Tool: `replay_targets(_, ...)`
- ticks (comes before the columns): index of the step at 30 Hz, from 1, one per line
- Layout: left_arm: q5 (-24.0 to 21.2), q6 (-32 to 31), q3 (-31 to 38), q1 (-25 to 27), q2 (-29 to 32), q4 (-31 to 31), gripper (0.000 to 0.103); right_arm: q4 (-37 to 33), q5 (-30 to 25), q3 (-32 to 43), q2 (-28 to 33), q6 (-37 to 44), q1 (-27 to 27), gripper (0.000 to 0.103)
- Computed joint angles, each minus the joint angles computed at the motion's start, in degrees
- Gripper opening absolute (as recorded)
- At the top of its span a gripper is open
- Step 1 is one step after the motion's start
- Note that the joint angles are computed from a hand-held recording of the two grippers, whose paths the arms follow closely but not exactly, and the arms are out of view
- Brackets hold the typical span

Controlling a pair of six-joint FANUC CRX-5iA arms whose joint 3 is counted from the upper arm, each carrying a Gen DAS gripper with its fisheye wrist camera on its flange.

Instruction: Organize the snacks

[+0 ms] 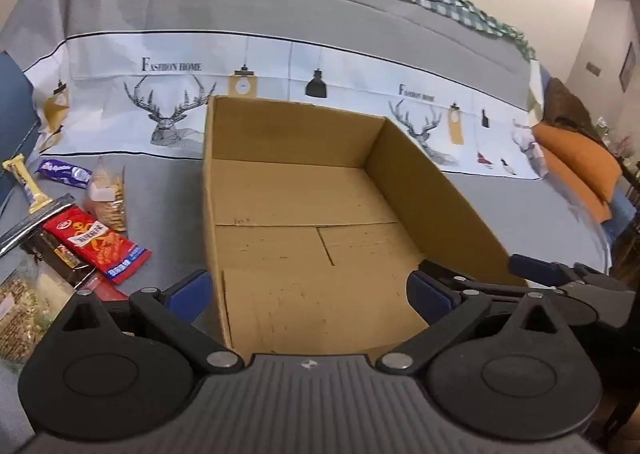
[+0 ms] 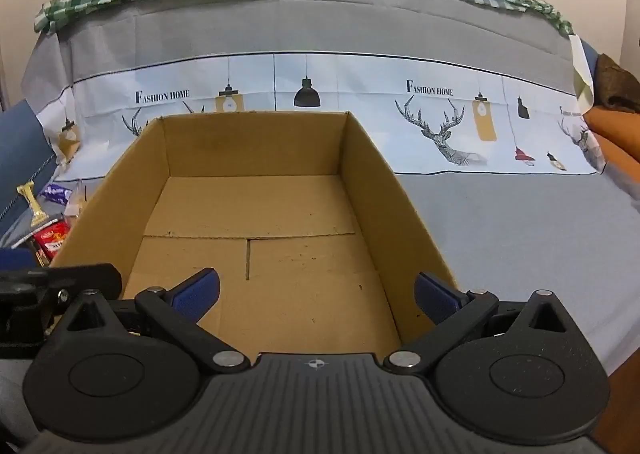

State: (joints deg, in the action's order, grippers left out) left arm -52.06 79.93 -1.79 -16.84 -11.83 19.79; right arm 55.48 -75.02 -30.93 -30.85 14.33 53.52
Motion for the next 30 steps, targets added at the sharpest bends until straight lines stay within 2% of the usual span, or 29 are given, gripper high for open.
replay_targets(3, -0.6, 0.6, 0.8, -0.4, 0.3, -1.6, 0.103, -0.5, 0.1, 0.0, -0.1, 0.4, -0.1, 0.102)
replay_targets(9, 1.0, -2.0, -1.0, 0.3, -0.5, 1.3, 0.103, -1.1, 0.8, -0.7, -0.9, 0.5, 0.2, 0.095)
replay_targets(10, 1.3, -2.6, -1.4, 0.4, -0.8, 1.8, 0.103, -0.1, -0.5, -1.3, -0.7, -1.6, 2.2, 0.094)
replay_targets(16, 1.7, -3.2, -1.8, 0.7, -1.0, 2.3, 0.103, 2.1, 0.8, -3.0, -1.5, -2.5, 2.3, 0.079)
replay_targets(20, 2.3, -4.9, -3.0, 1.3, -1.7, 4.5, 0.101, 2.0, 2.3, -2.7, -1.8, -1.0, 1.7, 0.065)
replay_targets(22, 2.5, -6.4, -3.6, 1.5, -2.1, 5.5, 0.096, 3.2, 2.6, -3.6, -2.0, -0.9, 1.8, 0.061)
replay_targets(25, 3.3, -7.7, -4.4, 1.5, -2.9, 5.9, 0.083, 4.5, 3.9, -4.6, -2.6, -1.9, 1.9, 0.058)
replay_targets(27, 3.2, -8.5, -4.9, 1.9, -3.3, 6.8, 0.066, 5.0, 4.2, -4.9, -2.9, -2.3, 2.2, 0.058)
replay_targets(28, 2.7, -9.6, -5.1, 2.4, -3.3, 8.3, 0.061, 5.3, 4.5, -5.1, -3.1, -2.6, 2.3, 0.058)
replay_targets(30, 0.8, -11.7, -4.7, 3.5, -2.7, 10.5, 0.043, 5.5, 5.1, -5.0, -3.3, -2.7, 2.3, 0.058)
